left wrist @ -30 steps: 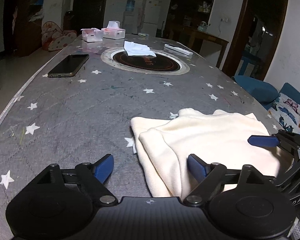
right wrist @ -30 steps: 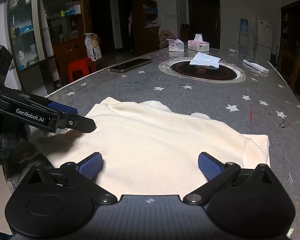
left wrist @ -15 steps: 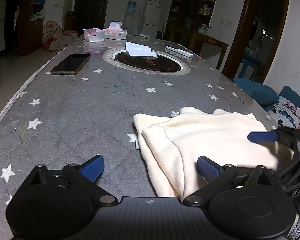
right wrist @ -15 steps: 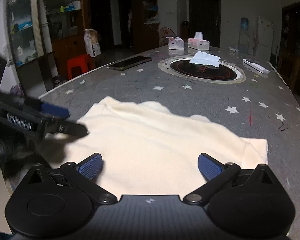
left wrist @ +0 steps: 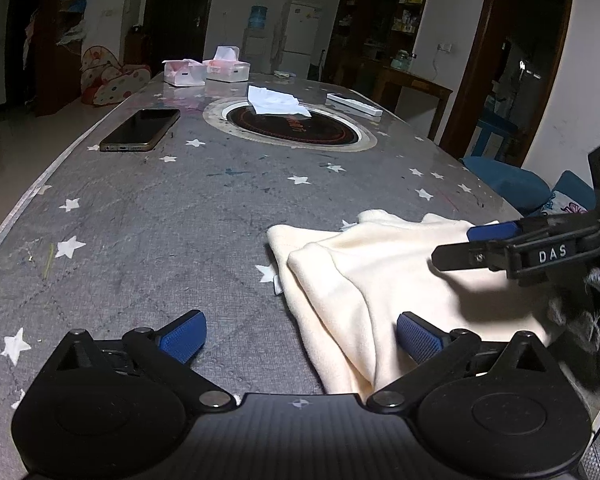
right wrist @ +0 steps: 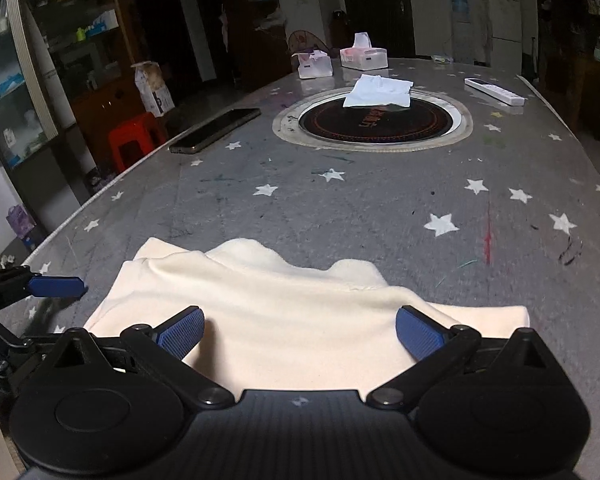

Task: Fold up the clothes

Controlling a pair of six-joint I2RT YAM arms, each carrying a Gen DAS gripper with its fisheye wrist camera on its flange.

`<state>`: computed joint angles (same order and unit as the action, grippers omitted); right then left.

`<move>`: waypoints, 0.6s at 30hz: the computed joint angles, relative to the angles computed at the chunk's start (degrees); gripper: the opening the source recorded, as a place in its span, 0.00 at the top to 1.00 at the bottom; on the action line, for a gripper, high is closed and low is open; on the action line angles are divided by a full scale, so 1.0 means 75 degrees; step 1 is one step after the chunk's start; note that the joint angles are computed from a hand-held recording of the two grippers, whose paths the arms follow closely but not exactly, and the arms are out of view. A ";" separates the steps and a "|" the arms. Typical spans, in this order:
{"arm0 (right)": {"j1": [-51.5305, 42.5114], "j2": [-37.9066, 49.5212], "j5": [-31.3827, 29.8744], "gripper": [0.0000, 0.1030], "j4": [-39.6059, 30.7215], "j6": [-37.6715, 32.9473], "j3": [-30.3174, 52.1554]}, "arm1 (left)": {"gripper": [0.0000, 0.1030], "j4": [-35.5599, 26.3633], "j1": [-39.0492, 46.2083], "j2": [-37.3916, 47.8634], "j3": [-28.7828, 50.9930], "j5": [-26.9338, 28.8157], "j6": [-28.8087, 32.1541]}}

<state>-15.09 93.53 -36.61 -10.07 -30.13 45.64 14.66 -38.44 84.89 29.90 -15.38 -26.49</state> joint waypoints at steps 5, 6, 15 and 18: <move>0.0066 -0.0632 -0.0063 0.00 -0.0319 -0.0167 -0.0241 | 0.00 -0.0299 0.0088 -0.0223 0.0003 -0.0023 -0.0252; 0.0124 -0.0778 -0.0055 0.00 -0.0350 -0.0250 -0.0329 | 0.00 -0.0345 0.0095 -0.0293 -0.0021 -0.0074 -0.0270; 0.1456 -0.1287 0.0863 0.00 0.0652 -0.0437 -0.1326 | 0.00 -0.0790 0.0201 -0.0937 -0.0314 -0.0517 -0.0456; 0.1629 -0.1604 0.0934 0.00 0.0762 -0.0339 -0.1503 | 0.00 -0.0899 0.0267 -0.1226 -0.0454 -0.0600 -0.0534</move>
<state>-2.87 81.50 -29.61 -4.35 -32.67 34.37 7.91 -36.44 75.69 26.50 -19.88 -30.49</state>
